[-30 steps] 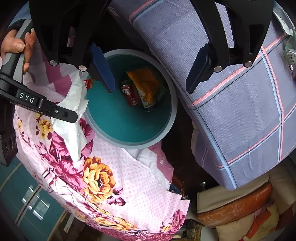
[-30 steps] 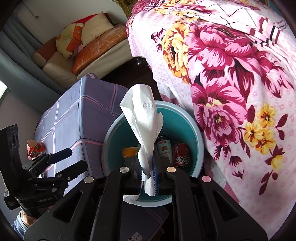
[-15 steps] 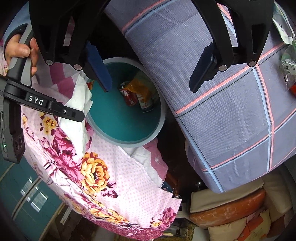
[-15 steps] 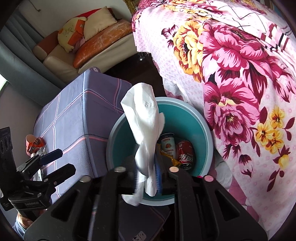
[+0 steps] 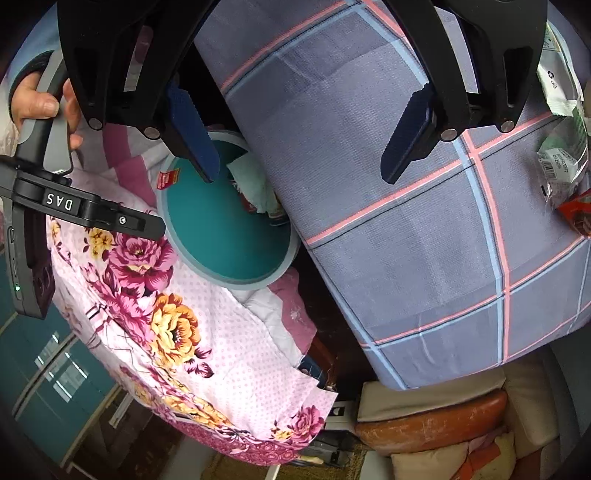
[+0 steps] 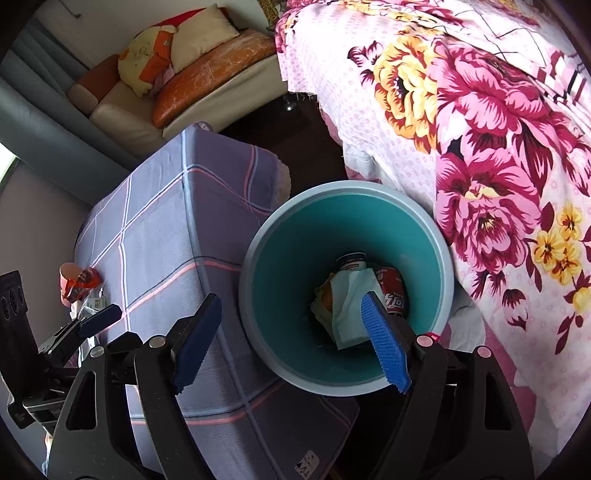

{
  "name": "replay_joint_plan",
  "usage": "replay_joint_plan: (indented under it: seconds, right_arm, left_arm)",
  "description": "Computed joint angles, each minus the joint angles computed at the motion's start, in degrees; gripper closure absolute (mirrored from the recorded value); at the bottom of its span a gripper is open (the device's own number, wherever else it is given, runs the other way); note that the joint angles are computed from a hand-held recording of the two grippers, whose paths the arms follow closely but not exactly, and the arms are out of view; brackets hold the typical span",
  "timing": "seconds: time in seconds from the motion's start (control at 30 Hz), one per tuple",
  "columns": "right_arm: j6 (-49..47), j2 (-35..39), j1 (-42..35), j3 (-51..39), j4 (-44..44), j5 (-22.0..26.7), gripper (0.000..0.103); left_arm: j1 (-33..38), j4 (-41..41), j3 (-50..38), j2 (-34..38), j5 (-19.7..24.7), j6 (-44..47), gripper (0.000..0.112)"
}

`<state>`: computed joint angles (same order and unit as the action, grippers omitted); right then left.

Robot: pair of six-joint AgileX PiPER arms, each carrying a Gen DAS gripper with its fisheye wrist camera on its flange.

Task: Collect trash
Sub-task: 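Carry the snack bag and tissue over the bucket and release them, then return to the table and grasp the white plastic lid with the right gripper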

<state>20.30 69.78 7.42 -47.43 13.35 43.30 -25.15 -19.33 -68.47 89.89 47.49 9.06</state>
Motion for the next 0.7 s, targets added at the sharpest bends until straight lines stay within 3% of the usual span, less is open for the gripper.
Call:
replay_joint_plan:
  seconds: [0.43,0.7]
  right_arm:
    - [17.3,3.0,17.9,-7.1,-11.2,3.7,0.028]
    - [25.8,9.3,30.7,-15.2,-16.8,6.9,0.028]
  left_arm:
    - [13.0,-3.9,8.4,-10.0,3.8,9.0,0.023]
    - [31.1,-8.5,13.4,-17.2,10.3,22.1,0.023]
